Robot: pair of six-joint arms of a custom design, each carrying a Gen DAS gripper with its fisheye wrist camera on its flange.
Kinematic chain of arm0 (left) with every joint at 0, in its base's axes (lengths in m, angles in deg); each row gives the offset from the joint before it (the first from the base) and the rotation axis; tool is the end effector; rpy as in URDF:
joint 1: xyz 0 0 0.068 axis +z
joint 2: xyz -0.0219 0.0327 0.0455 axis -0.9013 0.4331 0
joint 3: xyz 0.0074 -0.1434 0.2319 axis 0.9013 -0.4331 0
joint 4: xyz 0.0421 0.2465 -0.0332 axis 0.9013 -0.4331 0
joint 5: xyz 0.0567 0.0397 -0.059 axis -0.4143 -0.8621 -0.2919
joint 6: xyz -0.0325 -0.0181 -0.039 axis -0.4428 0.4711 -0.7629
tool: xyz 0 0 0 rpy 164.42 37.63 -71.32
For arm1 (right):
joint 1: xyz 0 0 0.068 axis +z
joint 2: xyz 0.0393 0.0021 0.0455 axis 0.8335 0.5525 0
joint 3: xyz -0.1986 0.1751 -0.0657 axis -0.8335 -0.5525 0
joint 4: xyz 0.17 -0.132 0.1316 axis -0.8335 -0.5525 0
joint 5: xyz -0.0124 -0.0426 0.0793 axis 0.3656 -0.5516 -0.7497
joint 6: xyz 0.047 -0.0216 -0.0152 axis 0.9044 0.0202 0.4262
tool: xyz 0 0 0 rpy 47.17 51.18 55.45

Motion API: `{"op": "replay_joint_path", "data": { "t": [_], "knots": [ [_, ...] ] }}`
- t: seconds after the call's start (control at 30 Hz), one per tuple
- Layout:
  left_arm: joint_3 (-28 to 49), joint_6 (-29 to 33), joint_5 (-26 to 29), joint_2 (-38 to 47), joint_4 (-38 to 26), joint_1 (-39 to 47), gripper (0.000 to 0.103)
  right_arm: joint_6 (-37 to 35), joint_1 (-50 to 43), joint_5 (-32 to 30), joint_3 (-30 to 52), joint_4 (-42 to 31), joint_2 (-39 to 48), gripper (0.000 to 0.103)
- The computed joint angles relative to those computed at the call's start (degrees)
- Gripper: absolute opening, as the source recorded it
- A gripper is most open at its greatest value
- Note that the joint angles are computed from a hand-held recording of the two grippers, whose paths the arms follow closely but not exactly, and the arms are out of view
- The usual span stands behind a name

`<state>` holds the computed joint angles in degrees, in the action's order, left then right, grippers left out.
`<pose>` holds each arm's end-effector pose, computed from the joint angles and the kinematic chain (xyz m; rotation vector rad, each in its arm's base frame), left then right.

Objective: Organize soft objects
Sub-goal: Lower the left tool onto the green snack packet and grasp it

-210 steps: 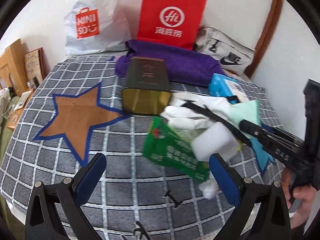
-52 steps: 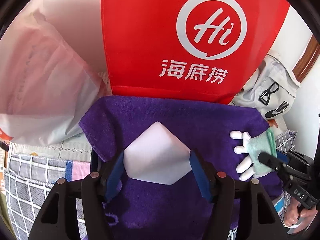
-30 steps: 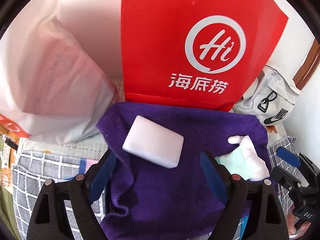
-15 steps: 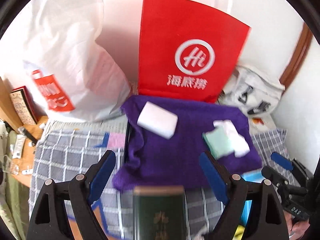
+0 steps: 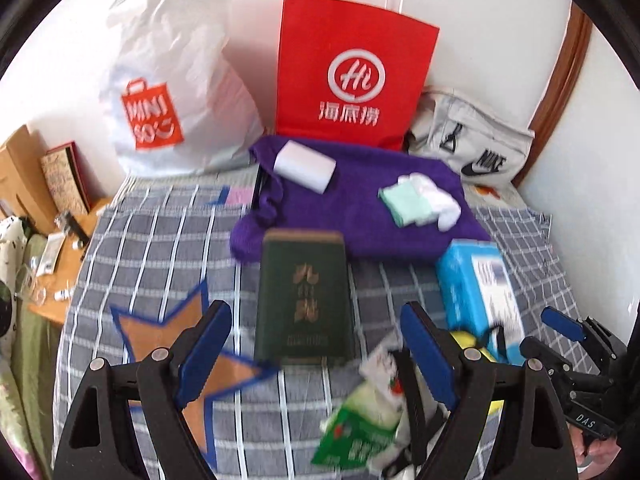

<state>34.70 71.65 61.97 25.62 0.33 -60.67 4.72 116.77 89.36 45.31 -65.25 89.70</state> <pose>0.2969 0.0040 0.2870 0.6626 2.4769 -0.3815 0.1327 0.1872 0.2260 0.3480 2.3452 0.0511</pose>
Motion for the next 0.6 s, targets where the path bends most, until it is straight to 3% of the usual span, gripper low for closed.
{"op": "replay_joint_path", "data": {
  "t": [0.27, 0.6],
  "knots": [
    [-8.6, 6.1, 2.4, -5.7, -2.1, 6.8, 0.086, 16.7, 10.6, 2.6, -2.1, -4.0, 1.5, 0.065],
    [-17.4, 9.4, 4.8, -7.5, -1.4, 11.1, 0.077, 26.7, 17.8, 3.5, -3.1, -5.5, 5.2, 0.061]
  ]
}}
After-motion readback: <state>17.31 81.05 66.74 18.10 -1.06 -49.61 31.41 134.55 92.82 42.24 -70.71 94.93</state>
